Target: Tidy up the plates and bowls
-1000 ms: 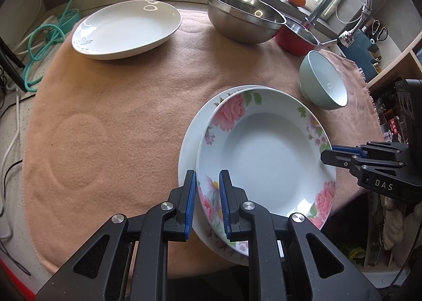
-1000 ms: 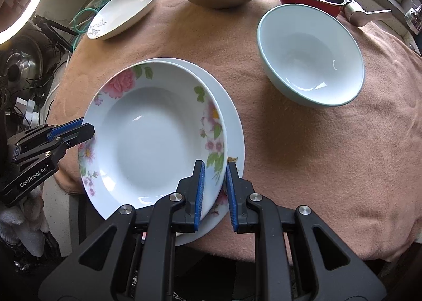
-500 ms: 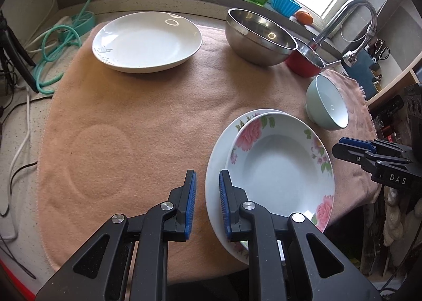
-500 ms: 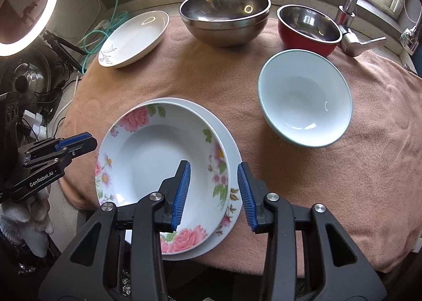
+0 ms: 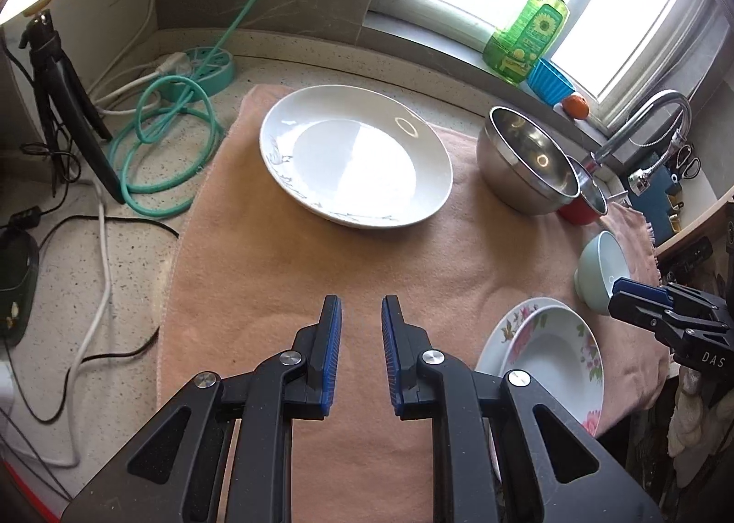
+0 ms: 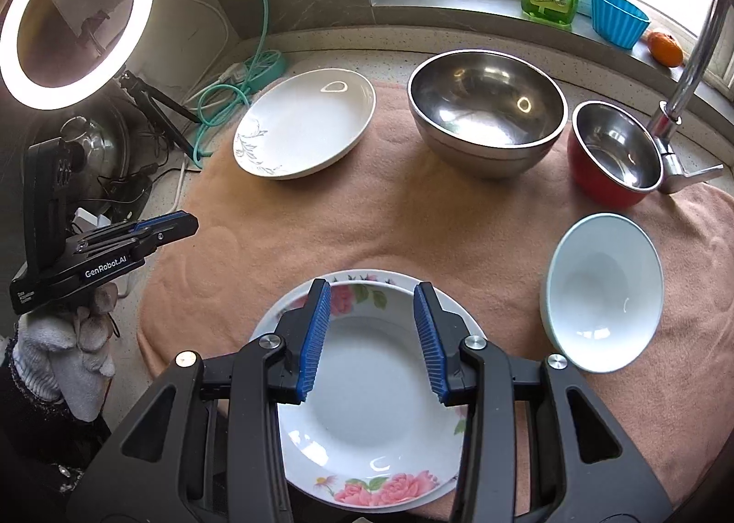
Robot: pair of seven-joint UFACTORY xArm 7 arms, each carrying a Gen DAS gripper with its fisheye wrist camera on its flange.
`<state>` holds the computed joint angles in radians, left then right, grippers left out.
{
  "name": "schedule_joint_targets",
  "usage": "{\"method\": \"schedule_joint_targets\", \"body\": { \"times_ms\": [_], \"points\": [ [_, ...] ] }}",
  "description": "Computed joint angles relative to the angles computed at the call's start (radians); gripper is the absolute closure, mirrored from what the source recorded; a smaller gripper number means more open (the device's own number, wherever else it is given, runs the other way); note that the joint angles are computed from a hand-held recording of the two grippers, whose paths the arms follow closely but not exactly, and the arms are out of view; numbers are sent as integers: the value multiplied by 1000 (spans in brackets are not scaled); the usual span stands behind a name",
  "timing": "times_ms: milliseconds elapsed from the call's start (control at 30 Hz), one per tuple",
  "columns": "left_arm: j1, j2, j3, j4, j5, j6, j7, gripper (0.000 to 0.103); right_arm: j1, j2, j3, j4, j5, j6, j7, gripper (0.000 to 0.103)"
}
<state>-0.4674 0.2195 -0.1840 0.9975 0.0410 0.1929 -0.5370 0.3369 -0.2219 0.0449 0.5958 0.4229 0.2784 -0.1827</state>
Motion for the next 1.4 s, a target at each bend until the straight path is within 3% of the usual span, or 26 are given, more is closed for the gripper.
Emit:
{"method": "schedule_joint_targets", "body": {
  "times_ms": [100,267,367,433,767,1000,1133,1400],
  "points": [
    [26,29,13,42,6,2,36,87,9,53,1,64,30,14,2,64],
    [106,102,-28,133,-75,4,168,86,-5,136,36,148,42,5,34,64],
    [111,149,-13,200,-81,22,207,86,-13,185,52,200,92,17,20,64],
    [101,181,10,247,-67,39,216,86,-27,218,67,229,70,12,58,64],
    [158,377,-24,522,-130,176,359,86,-103,377,121,370,113,17,115,64],
    [152,494,-2,715,-151,285,408,86,-156,474,154,454,134,40,147,64],
    [162,557,-18,810,-177,365,462,86,-157,507,152,481,93,39,188,64],
    [152,599,-10,862,-206,403,494,86,-146,564,136,532,-13,42,296,66]
  ]
}}
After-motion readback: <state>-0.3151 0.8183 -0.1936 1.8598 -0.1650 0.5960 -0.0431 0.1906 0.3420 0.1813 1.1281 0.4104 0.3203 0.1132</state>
